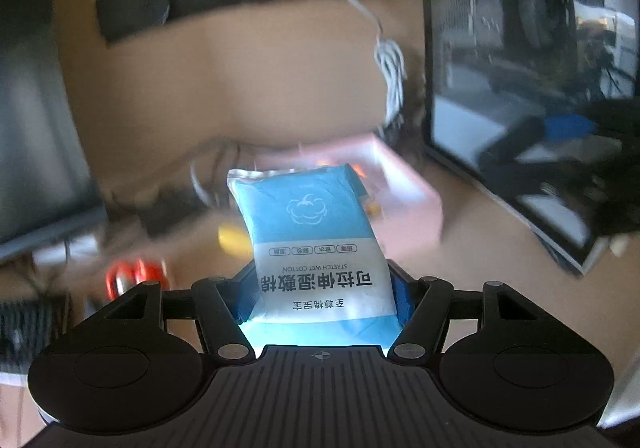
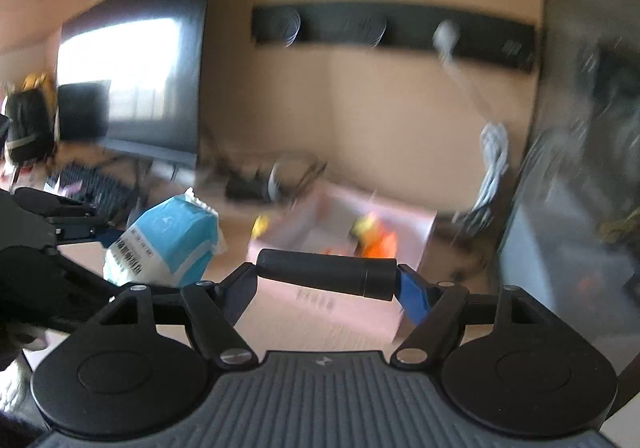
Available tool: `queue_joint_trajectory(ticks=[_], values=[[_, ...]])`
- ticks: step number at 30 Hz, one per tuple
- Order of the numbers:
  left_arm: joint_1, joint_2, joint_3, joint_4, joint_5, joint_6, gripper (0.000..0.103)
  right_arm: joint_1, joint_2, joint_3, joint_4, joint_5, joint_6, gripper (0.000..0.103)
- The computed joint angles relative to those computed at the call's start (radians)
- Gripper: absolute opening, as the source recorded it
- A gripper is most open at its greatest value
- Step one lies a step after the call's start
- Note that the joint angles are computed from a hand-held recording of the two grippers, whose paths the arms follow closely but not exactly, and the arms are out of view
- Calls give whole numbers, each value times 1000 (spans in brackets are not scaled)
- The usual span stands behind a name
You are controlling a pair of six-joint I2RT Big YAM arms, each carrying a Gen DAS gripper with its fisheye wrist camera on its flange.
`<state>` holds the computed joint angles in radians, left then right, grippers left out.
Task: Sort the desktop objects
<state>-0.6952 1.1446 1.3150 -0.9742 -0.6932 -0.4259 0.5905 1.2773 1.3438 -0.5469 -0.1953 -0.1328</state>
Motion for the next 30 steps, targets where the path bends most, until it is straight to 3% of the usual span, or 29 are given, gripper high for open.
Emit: queue_joint_trajectory(ticks=[6, 8, 11, 18, 25, 30], values=[[145, 109, 116, 245, 119, 268, 70, -8, -32, -20, 42, 48, 48, 75], [206, 183, 189, 243, 230, 328, 97, -3, -28, -19, 29, 71, 50, 75], [245, 238, 237, 178, 247, 272, 96, 6, -10, -5, -11, 100, 49, 75], [223, 121, 35, 122, 295, 104, 100, 10, 63, 70, -66, 132, 59, 75], [182, 1, -101, 28, 323, -88, 101, 27, 267, 261, -65, 138, 122, 75], [146, -60, -165, -37, 298, -154, 102, 42, 388, 364, -156, 124, 197, 84]])
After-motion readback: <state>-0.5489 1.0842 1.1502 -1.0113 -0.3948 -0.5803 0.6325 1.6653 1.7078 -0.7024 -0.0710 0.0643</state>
